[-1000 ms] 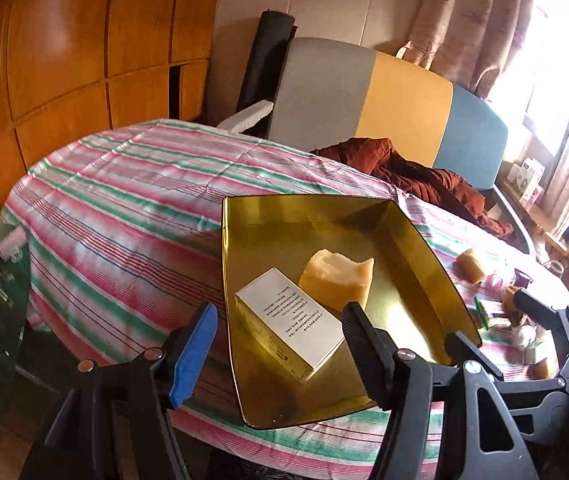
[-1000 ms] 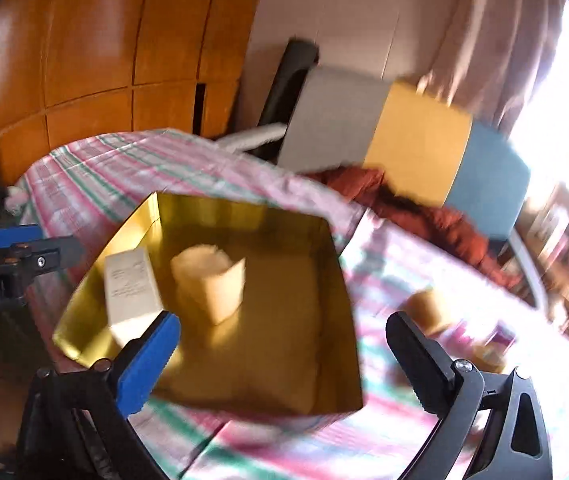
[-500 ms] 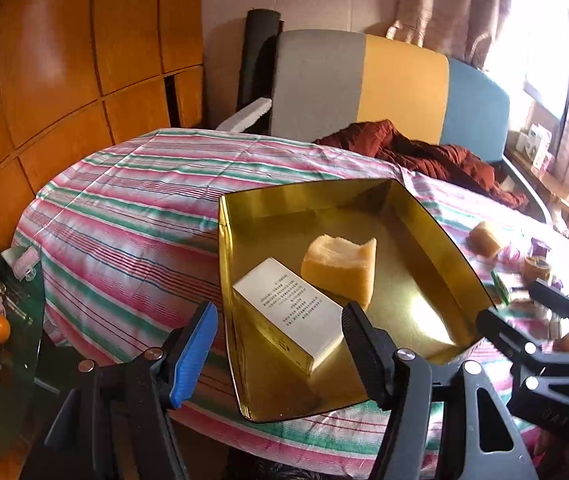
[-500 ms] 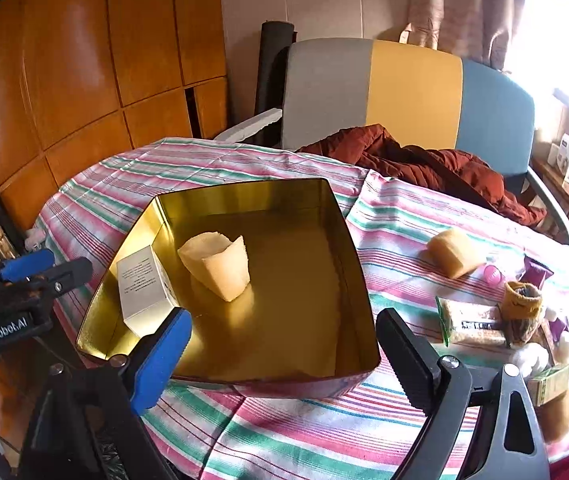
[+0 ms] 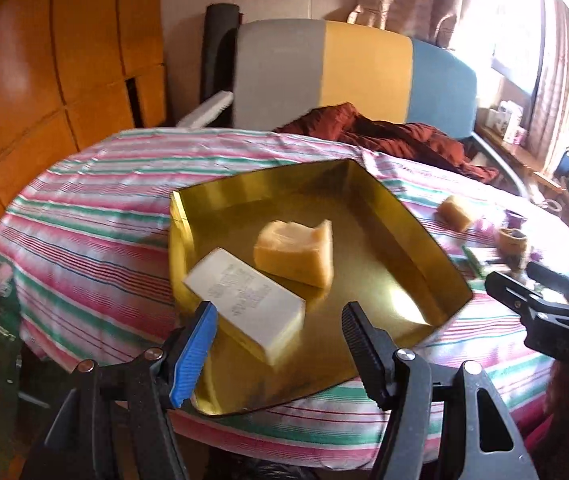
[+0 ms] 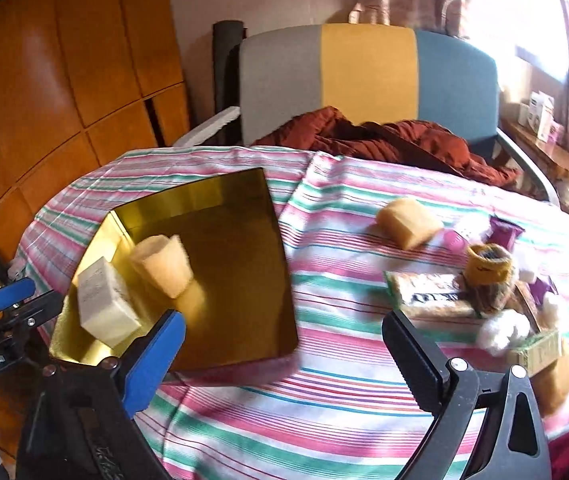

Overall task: Organize objects
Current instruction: 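Open both tools and move them from the tray back to the item pile, then grasp the cracker packet with left tool while right tool grasps a purple packet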

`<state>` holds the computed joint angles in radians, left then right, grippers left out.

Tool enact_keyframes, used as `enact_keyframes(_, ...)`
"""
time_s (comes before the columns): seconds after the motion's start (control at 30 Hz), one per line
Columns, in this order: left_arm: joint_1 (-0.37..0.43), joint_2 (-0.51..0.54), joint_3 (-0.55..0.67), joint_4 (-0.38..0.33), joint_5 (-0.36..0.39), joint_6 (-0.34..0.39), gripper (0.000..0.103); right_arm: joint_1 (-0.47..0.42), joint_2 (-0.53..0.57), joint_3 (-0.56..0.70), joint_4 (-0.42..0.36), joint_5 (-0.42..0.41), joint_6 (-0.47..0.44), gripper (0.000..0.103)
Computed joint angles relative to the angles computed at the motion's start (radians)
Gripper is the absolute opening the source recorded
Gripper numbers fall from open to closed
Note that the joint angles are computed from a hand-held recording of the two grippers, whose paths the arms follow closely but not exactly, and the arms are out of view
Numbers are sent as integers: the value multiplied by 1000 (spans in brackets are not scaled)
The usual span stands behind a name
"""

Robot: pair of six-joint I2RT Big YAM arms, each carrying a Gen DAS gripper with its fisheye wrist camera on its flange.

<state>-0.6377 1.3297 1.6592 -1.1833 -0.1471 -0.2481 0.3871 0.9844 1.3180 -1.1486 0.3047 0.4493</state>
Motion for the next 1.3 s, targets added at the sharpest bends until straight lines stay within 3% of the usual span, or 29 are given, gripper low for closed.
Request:
enact_keyframes(0.1, 4, 15, 16, -20, 55, -14, 67, -58, -22, -18, -12, -39, 2, 100)
enact_keyframes(0.27, -9, 34, 42, -37, 77, -8, 68, -183, -55, -26, -29, -87, -19, 100)
enact_keyframes(0.53, -45, 76, 93, -67, 102, 29, 68, -478, -68, 19, -42, -141, -146, 102)
enact_keyframes(0.7, -78, 116, 142, -91, 94, 58, 68, -695, -43, 30, -12, -220, -200, 102)
enact_keyframes(0.87, -124, 173, 223, -114, 100, 102, 68, -883, -26, -6, 15, -319, -131, 102)
enact_keyframes(0.97, -156, 218, 279, -126, 118, 134, 68, -993, -3, -10, -12, -482, -32, 102)
enact_keyframes(1.17, -230, 354, 448, -176, 163, 249, 68, -1021, -10, -12, -11, -531, -1, 103)
enact_keyframes(1.3, -264, 496, 635, -267, 181, 346, 68, -1006, -13, -7, -20, -538, -23, 103)
